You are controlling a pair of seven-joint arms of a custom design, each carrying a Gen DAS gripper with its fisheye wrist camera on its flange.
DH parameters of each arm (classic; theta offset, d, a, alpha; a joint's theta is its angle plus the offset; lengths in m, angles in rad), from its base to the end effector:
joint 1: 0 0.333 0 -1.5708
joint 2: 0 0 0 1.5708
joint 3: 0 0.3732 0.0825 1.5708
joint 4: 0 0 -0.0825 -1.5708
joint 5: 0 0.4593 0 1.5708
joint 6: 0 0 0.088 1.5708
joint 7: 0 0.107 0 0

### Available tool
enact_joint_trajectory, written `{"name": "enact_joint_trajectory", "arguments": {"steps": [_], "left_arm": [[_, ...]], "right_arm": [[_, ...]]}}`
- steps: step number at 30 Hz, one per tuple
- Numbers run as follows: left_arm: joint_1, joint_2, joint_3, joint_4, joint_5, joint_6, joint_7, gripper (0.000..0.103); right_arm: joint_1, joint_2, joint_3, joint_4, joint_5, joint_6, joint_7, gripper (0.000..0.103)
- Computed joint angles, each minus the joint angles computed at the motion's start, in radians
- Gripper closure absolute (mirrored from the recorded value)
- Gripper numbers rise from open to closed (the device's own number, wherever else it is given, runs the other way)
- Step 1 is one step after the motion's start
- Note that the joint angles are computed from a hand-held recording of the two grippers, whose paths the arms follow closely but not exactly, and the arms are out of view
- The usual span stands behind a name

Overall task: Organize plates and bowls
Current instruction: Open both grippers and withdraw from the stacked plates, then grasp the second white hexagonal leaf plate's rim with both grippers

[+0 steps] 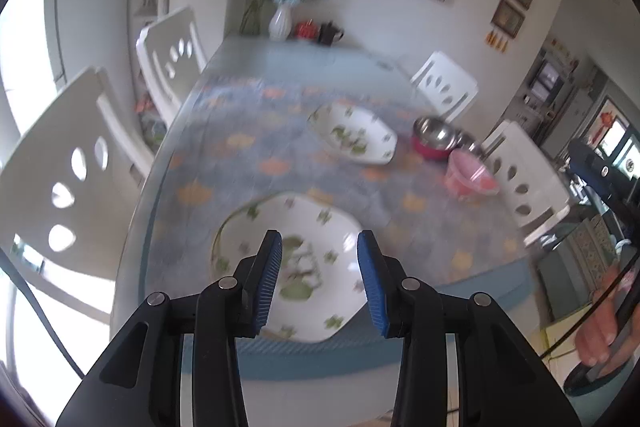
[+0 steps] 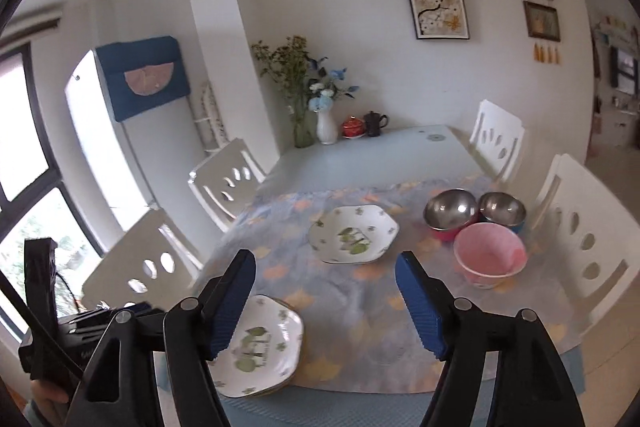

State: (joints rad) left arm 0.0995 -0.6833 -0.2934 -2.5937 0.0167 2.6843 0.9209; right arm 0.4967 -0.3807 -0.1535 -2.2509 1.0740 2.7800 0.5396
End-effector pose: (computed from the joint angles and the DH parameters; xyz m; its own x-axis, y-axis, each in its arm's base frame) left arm 0.4224 -0.1006 0.5710 0.3206 -0.9144 0.2474 -0.6425 -0.4018 -0.6526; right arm 0.5203 0.1325 0.6302 0.5781 -0.7883 -0.2105 -0.4604 -0.1022 -0.8818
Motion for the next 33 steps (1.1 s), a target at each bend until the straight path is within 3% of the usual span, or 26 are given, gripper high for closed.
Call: {"name": "enact_joint_trajectory", "arguments": {"steps": [5,8,12,15,20,24,25,27,30,33], "left_arm": [[-0.107,-0.001,0.105,-0.048,-0.107,0.052,0.102,0.067],[-0.136,0.031,0.108,-0.045,-0.135,0.045,0.179,0.067],[-0.188,0.096,0.140,-0.032,-0.218,0.059,0.258,0.067],[-0.181,0.126,0.129,0.001,-0.237,0.117,0.293,0.067],[-0.109,0.209,0.083,0.107,-0.199,0.171,0.279,0.067],[-0.057,0.364,0.077,0.233,-0.202,0.196,0.185,0.067],[-0.012,0.412,0.050,0.275,-0.166,0.175,0.105,0.067],[0.014,0.499,0.047,0.343,-0.133,0.138,-0.023,0.067],[0.004,0.610,0.076,0.412,-0.126,0.132,-0.150,0.067],[-0.019,0.720,0.108,0.489,-0.065,0.103,-0.244,0.069]], "right_arm": [[-0.058,0.039,0.050,0.006,-0.157,-0.068,0.236,0.033],[-0.060,0.058,0.051,0.016,-0.173,-0.090,0.297,0.033],[-0.072,0.089,0.068,0.034,-0.224,-0.054,0.346,0.033],[-0.072,0.098,0.063,0.046,-0.226,-0.039,0.357,0.033],[-0.071,0.153,0.033,0.131,-0.132,-0.077,0.320,0.033],[-0.109,0.275,0.051,0.258,-0.067,-0.125,0.301,0.033],[-0.125,0.317,0.063,0.293,-0.092,-0.133,0.332,0.033],[-0.154,0.397,0.086,0.361,-0.138,-0.168,0.402,0.033],[-0.199,0.548,0.113,0.499,-0.159,-0.272,0.453,0.052],[-0.226,0.713,0.140,0.659,-0.239,-0.349,0.531,0.053]]}}
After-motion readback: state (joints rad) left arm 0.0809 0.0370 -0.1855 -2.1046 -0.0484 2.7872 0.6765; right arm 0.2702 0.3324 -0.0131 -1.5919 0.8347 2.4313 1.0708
